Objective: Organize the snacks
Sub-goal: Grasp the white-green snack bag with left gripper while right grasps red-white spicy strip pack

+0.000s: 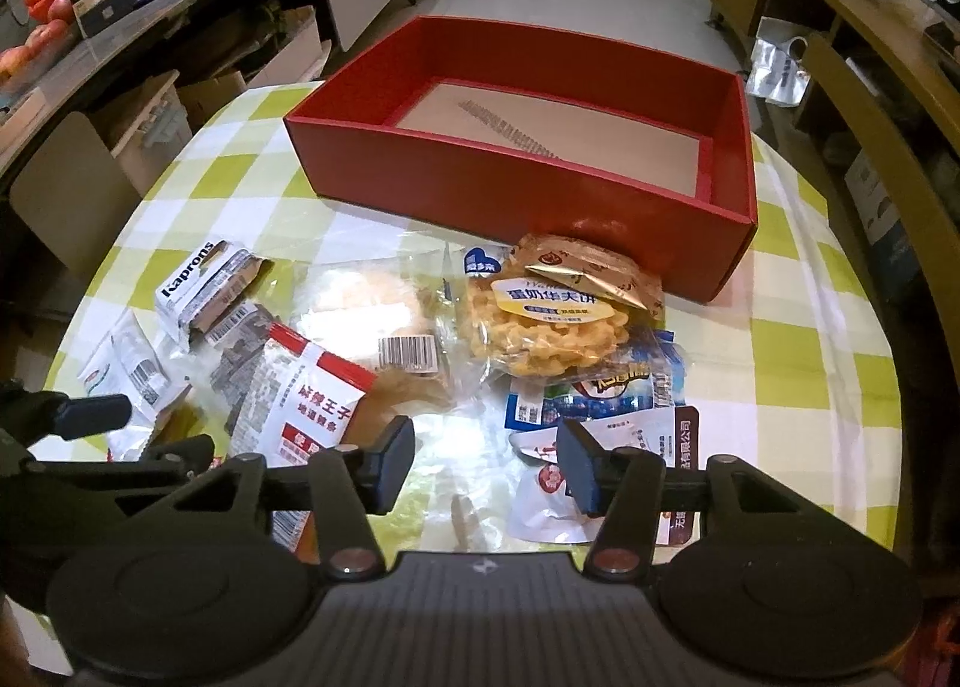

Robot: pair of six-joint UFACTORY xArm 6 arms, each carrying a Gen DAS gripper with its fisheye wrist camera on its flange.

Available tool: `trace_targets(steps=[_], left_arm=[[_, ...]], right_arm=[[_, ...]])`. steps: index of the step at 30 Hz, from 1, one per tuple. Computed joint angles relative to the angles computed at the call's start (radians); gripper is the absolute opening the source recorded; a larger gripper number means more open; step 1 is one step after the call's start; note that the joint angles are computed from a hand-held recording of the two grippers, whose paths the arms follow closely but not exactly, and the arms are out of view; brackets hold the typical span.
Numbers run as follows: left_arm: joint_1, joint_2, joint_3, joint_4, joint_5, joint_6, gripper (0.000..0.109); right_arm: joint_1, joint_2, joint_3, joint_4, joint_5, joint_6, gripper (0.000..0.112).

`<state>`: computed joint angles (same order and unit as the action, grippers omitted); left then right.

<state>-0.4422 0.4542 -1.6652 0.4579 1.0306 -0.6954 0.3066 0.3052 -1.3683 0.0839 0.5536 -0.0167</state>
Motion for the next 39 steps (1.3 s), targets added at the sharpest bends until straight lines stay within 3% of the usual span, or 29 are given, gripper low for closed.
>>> trace_targets(steps=[1, 2, 9, 21, 26, 31, 39], left_arm=[[0.0, 0.0, 0.0, 0.001, -0.001, 0.0, 0.076], [0.0, -0.005, 0.007, 0.004, -0.011, -0.004, 0.08], [-0.005, -0.004, 0.006, 0.025, -0.011, -0.005, 0.084], [0.034, -0.021, 0.025, -0.011, -0.034, -0.017, 0.085], [0.056, -0.004, 0.006, -0.126, -0.034, 0.016, 0.086], [0.057, 0.005, -0.009, -0.091, -0.02, -0.026, 0.086], [0.068, -0.079, 0.084, -0.025, -0.025, -0.067, 0.086]], right_arm=[[0.0, 0.003, -0.002, -0.004, 0.005, 0.006, 0.059], [-0.001, 0.005, -0.005, -0.002, 0.009, 0.005, 0.059], [-0.004, 0.005, -0.008, 0.014, 0.017, 0.008, 0.062], [-0.026, -0.003, 0.002, 0.019, 0.017, 0.01, 0.068], [-0.037, -0.005, 0.004, 0.03, 0.025, 0.007, 0.069], [-0.033, -0.011, 0.009, 0.055, 0.028, -0.012, 0.069], [0.022, 0.002, -0.031, 0.262, 0.113, -0.079, 0.069]])
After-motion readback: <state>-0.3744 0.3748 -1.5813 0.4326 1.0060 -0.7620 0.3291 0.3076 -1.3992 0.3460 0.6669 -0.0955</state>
